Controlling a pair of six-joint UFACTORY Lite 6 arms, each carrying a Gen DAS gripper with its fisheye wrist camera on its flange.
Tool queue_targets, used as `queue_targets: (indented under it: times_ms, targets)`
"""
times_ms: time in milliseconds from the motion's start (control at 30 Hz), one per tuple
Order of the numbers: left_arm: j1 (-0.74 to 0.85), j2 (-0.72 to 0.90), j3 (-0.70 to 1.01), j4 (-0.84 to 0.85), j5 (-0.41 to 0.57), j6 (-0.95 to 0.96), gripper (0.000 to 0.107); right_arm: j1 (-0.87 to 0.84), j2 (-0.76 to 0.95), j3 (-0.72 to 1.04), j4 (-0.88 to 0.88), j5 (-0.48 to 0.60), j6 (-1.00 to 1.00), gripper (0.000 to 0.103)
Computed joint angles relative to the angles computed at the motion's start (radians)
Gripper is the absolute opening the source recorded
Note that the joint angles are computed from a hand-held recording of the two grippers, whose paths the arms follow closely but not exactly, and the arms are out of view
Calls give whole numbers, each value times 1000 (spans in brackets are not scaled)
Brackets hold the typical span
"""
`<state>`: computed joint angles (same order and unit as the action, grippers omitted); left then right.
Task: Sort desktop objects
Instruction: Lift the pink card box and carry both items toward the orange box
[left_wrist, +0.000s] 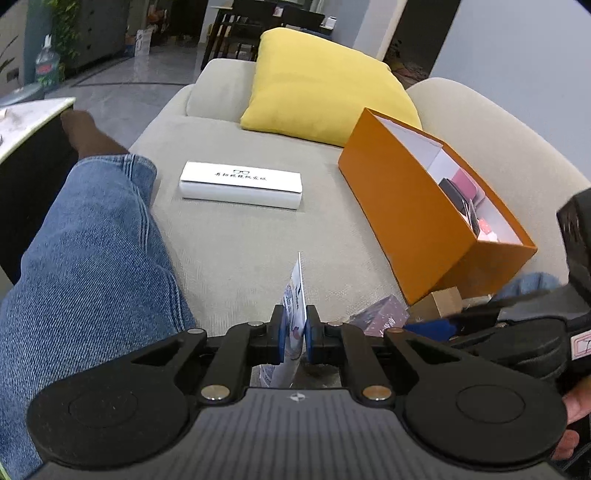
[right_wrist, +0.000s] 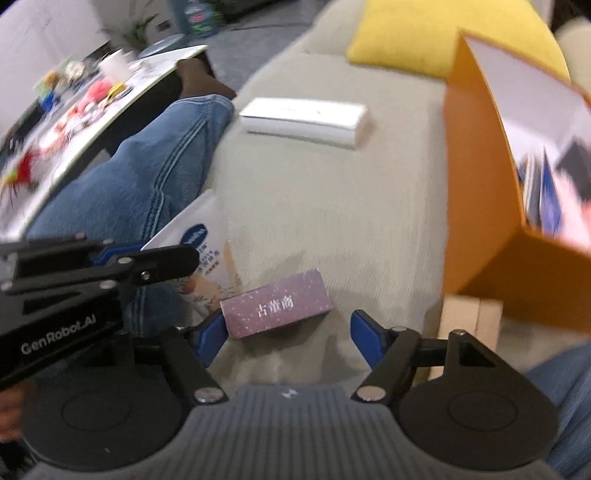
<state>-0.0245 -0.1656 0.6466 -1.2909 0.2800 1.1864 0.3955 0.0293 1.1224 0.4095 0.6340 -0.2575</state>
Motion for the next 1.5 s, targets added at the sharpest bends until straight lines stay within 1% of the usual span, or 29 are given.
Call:
queue_targets:
  times_ms: [33, 67, 200, 267, 367, 500, 533, 600, 667, 733, 800, 867, 967, 1033, 1100, 1167, 1267, 1367, 1433, 1500]
  targets:
    - [9, 2, 1, 3, 12, -2, 11, -20, -4, -8, 60, 14, -36, 57]
    - [18, 3, 2, 0, 23, 0, 11, -33, -8, -15, 100, 22, -53, 55]
    - [30, 8, 4, 0, 39, -3, 11, -91, -40, -43, 225, 62, -86, 55]
    - [32, 14, 10, -1, 46, -4, 11, -118, -59, -56, 280, 81, -93, 57]
    - [41, 30, 18, -22, 74, 13, 11, -129, -57, -52, 311, 93, -53, 58]
    - [35, 13, 0, -4, 69, 8, 11, -140, -58, -68, 335, 83, 11, 58]
    - [36, 10, -2, 9, 71, 2, 11, -138, -60, -72, 332, 77, 27, 57]
    - [35, 3, -5, 51, 74, -26, 11, -127, -46, -61, 299, 65, 65, 48]
    - [23, -6, -3, 143, 70, -102, 11, -116, -49, -67, 291, 45, 68, 44]
    - [11, -9, 6, 257, 70, -209, 11, -79, -54, -63, 216, 6, 105, 38]
    - [8, -3, 18, 357, 84, -309, 11, -34, -48, -52, 104, -37, 174, 32]
    - [14, -7, 15, 356, 93, -307, 11, 6, -29, -37, -12, -72, 253, 30]
    - [6, -18, 14, 364, 74, -333, 11, 10, -22, -33, 4, -86, 205, 29]
    - [-6, -35, 20, 380, 62, -365, 10, -5, -41, -32, 46, -69, 130, 25]
    - [-25, -42, 51, 443, 57, -446, 10, -28, -78, -31, 46, -46, 93, 24]
    - [-40, -55, 97, 489, 67, -509, 10, -77, -117, -18, 91, -9, 12, 24]
    - [-76, -71, 185, 559, 72, -603, 10, -199, -161, 48, 214, 104, -147, 24]
    - [-126, -34, 327, 601, 79, -679, 10, -330, -161, 166, 300, 205, -258, 24]
    - [-169, 31, 448, 656, 74, -760, 10, -410, -135, 269, 328, 255, -304, 24]
    - [-215, 125, 594, 706, 77, -832, 10, -469, -92, 376, 337, 282, -324, 24]
